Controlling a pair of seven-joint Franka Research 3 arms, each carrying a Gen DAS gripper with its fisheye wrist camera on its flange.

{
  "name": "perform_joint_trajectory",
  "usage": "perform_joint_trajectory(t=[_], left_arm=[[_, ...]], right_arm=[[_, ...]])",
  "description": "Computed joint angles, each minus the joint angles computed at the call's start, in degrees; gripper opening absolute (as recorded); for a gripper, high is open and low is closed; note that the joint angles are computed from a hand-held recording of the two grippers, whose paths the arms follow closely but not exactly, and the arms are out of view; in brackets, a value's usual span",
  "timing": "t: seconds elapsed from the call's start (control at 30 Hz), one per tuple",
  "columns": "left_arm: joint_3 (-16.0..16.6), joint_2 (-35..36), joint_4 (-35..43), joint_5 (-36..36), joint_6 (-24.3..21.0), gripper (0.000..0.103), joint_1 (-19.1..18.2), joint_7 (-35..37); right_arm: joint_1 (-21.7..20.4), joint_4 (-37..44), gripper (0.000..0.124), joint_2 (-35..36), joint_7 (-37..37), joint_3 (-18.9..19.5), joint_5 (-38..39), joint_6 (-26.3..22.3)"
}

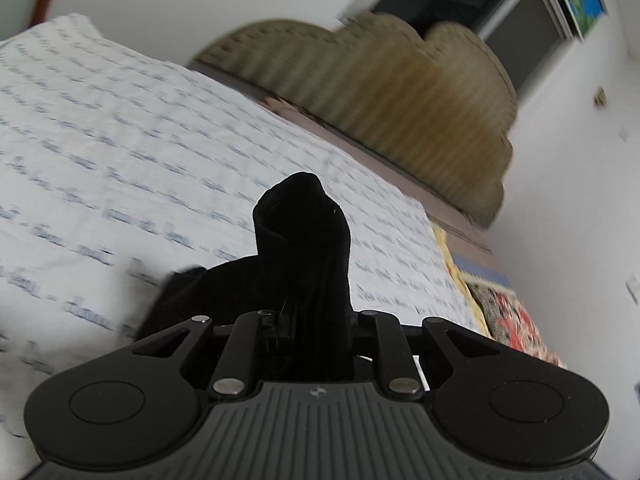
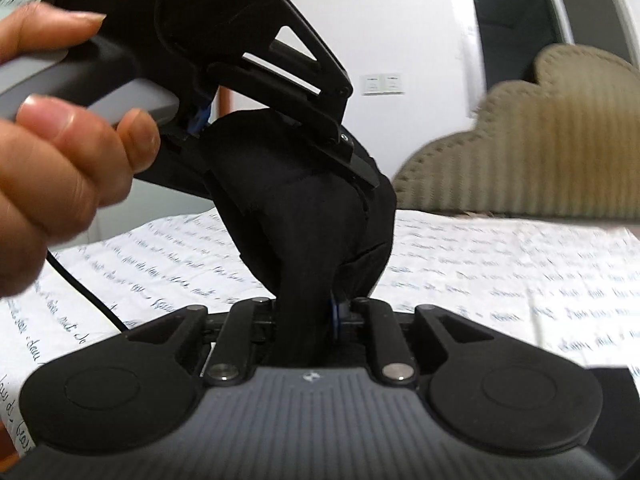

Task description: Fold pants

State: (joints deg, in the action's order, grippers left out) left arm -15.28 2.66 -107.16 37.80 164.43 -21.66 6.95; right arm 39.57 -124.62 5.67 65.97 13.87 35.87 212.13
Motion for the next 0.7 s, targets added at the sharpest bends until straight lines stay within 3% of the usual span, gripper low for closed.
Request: perform_joint_trajectory(t=[0.2,0.7], left_arm=[[-1.03,8.32,8.98,-4.41,-2.40,0.017,-3.30,7.54],[-0.38,26.60,30.24,-16.32,-12.98,0.018,-11.70,25.89]], right_arm=[[-4.23,-9.52,0.016,-5.61,13.95,-1.12,-7.09,1.73],[-9.79,-23.69,0.016,-12.41,36.88,-5.25,-16.71,1.85]])
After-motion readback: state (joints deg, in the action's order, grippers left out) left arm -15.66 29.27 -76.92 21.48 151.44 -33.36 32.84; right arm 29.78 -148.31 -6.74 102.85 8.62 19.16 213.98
